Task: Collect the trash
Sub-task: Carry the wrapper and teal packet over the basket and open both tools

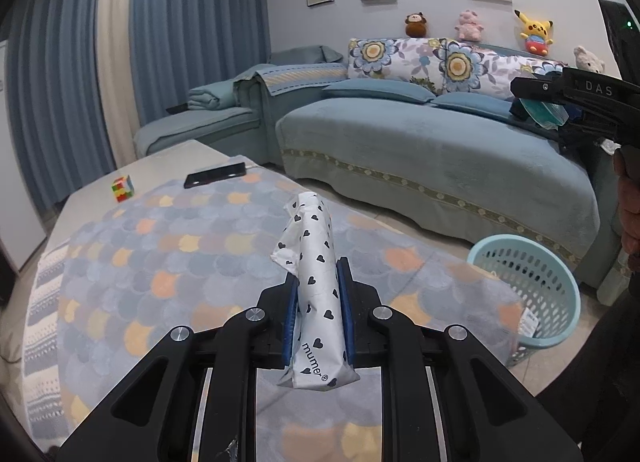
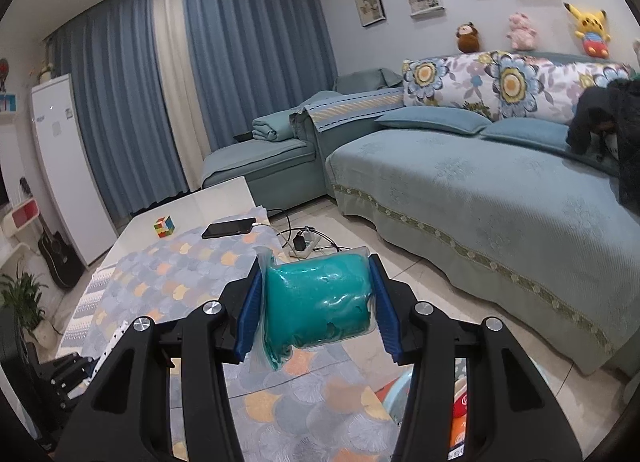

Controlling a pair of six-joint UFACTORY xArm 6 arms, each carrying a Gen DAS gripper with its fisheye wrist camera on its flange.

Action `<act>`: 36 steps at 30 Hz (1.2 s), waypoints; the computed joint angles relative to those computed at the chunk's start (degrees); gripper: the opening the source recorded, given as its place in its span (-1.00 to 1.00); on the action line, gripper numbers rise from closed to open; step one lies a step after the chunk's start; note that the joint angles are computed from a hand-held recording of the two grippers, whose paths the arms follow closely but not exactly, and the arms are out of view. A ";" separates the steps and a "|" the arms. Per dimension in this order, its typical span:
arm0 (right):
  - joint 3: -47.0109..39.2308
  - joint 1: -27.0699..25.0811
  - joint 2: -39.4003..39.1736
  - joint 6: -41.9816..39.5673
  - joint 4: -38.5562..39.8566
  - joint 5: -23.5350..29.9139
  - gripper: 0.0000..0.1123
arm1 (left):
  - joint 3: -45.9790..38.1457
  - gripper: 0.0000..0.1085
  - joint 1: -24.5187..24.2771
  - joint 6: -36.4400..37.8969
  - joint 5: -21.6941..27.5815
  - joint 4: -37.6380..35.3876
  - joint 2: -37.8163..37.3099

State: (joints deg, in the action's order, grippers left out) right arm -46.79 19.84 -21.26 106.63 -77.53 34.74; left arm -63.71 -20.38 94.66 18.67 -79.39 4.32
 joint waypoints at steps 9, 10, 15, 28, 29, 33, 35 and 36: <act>8.98 -2.14 -9.72 -0.43 5.42 0.16 -0.18 | 6.13 -0.70 -2.25 -1.17 1.66 0.77 -4.64; 9.84 -2.63 -10.65 -0.92 6.52 0.05 -0.18 | 6.70 -0.70 -2.67 -0.95 1.78 0.78 -5.00; 13.81 -5.41 -14.90 -0.47 8.97 -0.94 -0.18 | 8.75 -0.70 -5.43 -2.78 2.60 2.12 -6.18; 26.62 -23.23 -24.30 -15.10 28.85 -17.37 -0.18 | 4.14 -0.64 -12.71 -7.72 5.39 6.06 -2.51; 27.60 -24.44 -24.02 -18.15 32.51 -19.67 -0.18 | 3.30 -0.64 -13.37 -8.48 5.56 6.87 -1.72; 28.65 -25.74 -23.40 -21.62 37.58 -21.05 -0.18 | -0.24 -0.62 -15.51 -13.17 7.17 11.02 1.70; 29.10 -26.19 -23.37 -23.50 40.40 -20.79 -0.18 | -2.25 -0.61 -16.21 -15.79 9.33 13.66 3.58; 29.33 -26.45 -23.32 -24.17 41.63 -20.63 -0.18 | -3.24 -0.60 -16.53 -17.05 10.66 14.88 4.54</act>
State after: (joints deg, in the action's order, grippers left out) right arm -17.46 -6.61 -44.58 82.46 -35.90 14.11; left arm -66.95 -36.91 77.60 29.33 -64.51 8.86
